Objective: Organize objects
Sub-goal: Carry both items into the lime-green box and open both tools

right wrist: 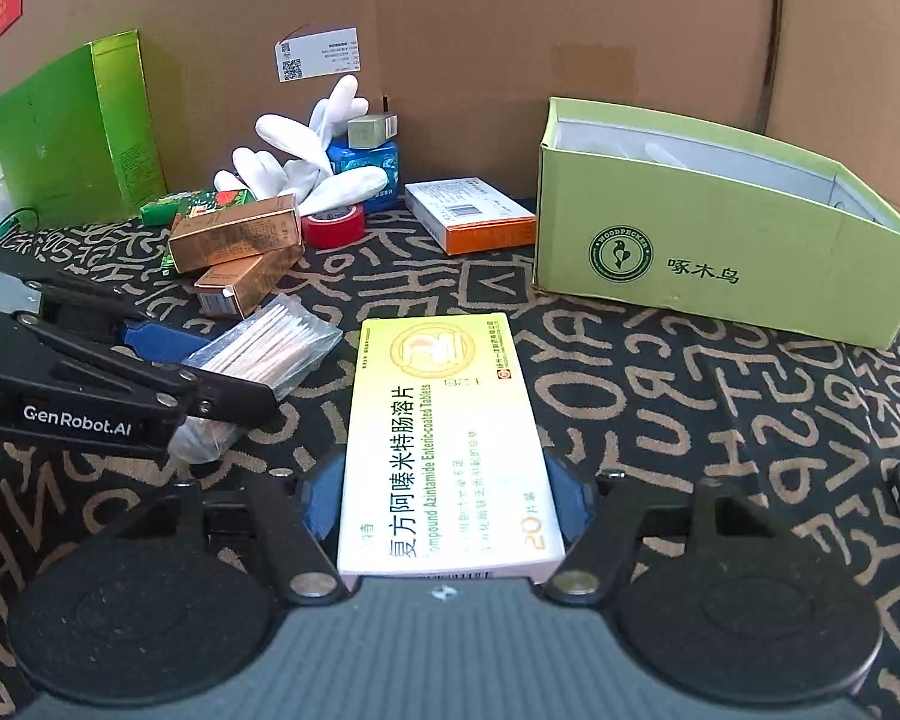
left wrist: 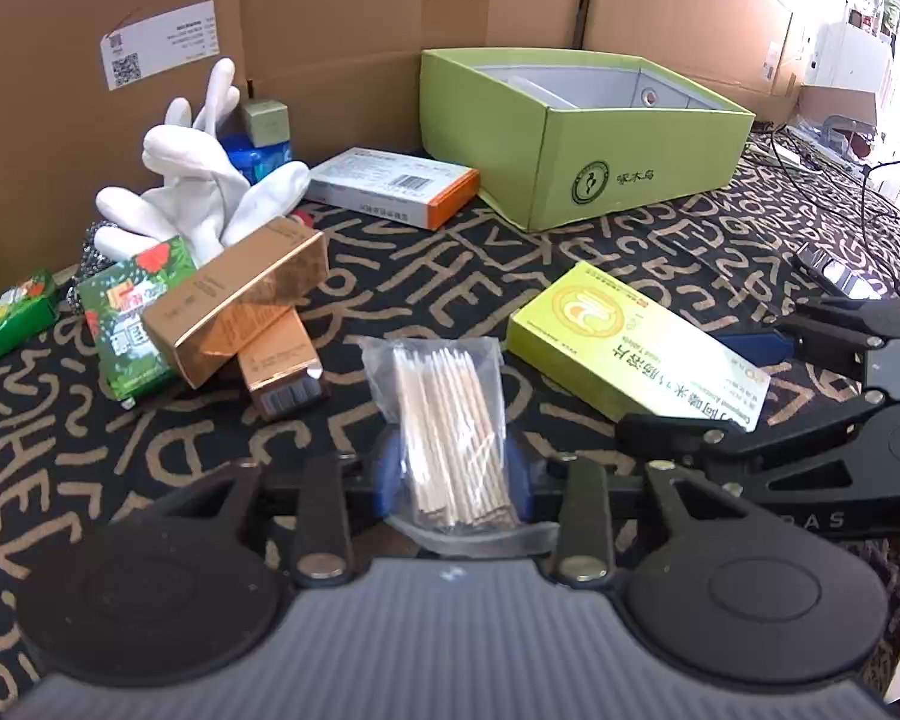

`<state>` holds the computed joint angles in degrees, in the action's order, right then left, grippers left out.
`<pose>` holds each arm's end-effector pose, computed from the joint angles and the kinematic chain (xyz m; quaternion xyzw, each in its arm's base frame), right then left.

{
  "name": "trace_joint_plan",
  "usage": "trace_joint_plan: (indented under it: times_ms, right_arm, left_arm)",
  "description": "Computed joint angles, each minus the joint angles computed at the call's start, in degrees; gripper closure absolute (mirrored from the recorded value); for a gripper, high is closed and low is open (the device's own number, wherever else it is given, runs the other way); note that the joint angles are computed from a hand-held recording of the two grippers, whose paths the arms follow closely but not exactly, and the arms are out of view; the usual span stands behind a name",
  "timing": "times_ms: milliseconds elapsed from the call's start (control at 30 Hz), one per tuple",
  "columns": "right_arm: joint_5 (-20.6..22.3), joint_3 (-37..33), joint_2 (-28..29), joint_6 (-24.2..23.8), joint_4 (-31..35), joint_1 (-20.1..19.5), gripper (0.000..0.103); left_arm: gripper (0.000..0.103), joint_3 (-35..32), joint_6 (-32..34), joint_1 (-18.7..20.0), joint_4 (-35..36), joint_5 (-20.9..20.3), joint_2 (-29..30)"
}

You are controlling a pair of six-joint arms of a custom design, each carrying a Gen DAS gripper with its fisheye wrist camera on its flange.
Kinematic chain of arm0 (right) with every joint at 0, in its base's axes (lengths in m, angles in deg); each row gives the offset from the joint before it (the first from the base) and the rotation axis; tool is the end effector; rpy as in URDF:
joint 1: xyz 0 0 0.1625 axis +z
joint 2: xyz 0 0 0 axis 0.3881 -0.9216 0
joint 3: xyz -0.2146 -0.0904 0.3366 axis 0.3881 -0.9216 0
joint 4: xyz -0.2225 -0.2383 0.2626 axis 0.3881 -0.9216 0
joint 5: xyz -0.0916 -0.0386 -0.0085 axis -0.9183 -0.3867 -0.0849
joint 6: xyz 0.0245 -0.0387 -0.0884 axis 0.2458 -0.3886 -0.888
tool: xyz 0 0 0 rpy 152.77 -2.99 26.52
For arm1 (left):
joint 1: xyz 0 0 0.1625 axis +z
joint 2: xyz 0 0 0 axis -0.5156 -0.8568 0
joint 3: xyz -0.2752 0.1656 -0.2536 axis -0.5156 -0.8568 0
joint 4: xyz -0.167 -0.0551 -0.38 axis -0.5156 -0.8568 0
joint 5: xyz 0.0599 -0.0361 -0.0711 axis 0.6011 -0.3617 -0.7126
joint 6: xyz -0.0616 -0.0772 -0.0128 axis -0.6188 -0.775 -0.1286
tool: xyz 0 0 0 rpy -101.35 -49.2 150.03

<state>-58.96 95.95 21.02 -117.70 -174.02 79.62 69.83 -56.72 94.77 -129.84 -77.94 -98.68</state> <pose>0.2006 -0.5344 0.0359 0.2131 -0.8454 0.3750 0.3151 -0.1181 -0.6271 0.1977 0.4119 0.8669 -0.1996 0.1974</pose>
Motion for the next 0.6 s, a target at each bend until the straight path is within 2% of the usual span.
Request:
trace_joint_plan:
  times_ms: [100, 267, 367, 600]
  right_arm:
    - [0.9, 1.3, -1.0, 0.8, 0.0, 0.0, 0.032]
    - [3.5, 4.1, -4.1, 1.2, -2.3, 0.2, 0.033]
    - [3.5, 4.7, -6.0, -0.2, -4.8, 0.8, 0.033]
    - [3.6, 2.2, -10.6, -4.6, -7.8, 1.1, 0.033]
  left_arm:
    - [0.079, 0.9, -0.6, 0.0, 0.6, -1.2, -1.4]
    - [0.081, -0.3, -3.2, -0.1, 4.0, -6.0, -3.0]
    - [0.081, -2.0, -4.2, -1.0, 4.8, -9.5, -3.1]
    - [0.081, -9.1, -3.9, -5.9, 1.9, -14.3, 1.7]
